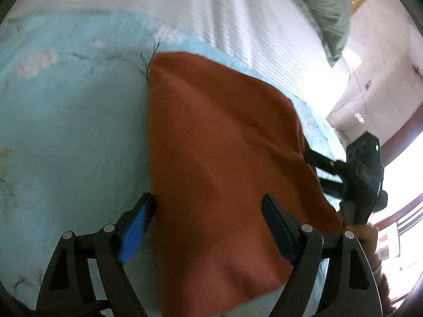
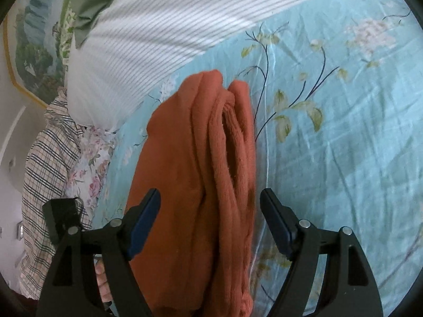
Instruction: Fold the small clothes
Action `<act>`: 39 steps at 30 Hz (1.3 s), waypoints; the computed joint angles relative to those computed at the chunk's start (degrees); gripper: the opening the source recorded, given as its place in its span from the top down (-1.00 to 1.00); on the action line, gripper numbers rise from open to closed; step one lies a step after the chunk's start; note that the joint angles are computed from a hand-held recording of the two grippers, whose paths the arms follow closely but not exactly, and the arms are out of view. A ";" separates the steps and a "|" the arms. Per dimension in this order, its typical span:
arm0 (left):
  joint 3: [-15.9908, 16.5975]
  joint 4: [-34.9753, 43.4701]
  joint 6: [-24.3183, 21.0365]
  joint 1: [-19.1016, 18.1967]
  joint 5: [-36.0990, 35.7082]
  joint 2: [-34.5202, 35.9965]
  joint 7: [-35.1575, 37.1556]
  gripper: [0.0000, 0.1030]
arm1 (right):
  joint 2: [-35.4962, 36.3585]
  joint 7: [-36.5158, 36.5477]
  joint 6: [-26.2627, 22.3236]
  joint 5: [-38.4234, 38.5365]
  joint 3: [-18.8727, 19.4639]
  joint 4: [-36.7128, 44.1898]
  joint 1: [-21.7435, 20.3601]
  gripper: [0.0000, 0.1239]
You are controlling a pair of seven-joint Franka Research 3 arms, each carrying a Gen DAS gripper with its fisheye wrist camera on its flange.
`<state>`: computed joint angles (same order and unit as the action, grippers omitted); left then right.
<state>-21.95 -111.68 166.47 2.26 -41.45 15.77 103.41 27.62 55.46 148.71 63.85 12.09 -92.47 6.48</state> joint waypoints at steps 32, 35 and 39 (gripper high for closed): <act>6.72 -31.94 -4.47 3.12 -39.69 -32.04 30.48 0.51 | 4.97 -9.18 -7.36 10.56 5.52 2.94 10.69 0.55; 8.85 -32.85 -3.38 0.93 -41.57 -30.77 31.47 0.42 | 5.71 -6.65 -5.43 7.71 5.16 3.51 11.64 0.54; 9.80 -32.17 0.74 -2.27 -40.21 -28.88 29.93 0.22 | 5.69 -7.10 -3.32 8.06 6.27 2.53 11.15 0.51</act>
<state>-12.15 -143.86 167.21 -0.01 -81.66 -13.11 133.35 33.31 48.36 145.39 71.91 18.36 -89.94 17.64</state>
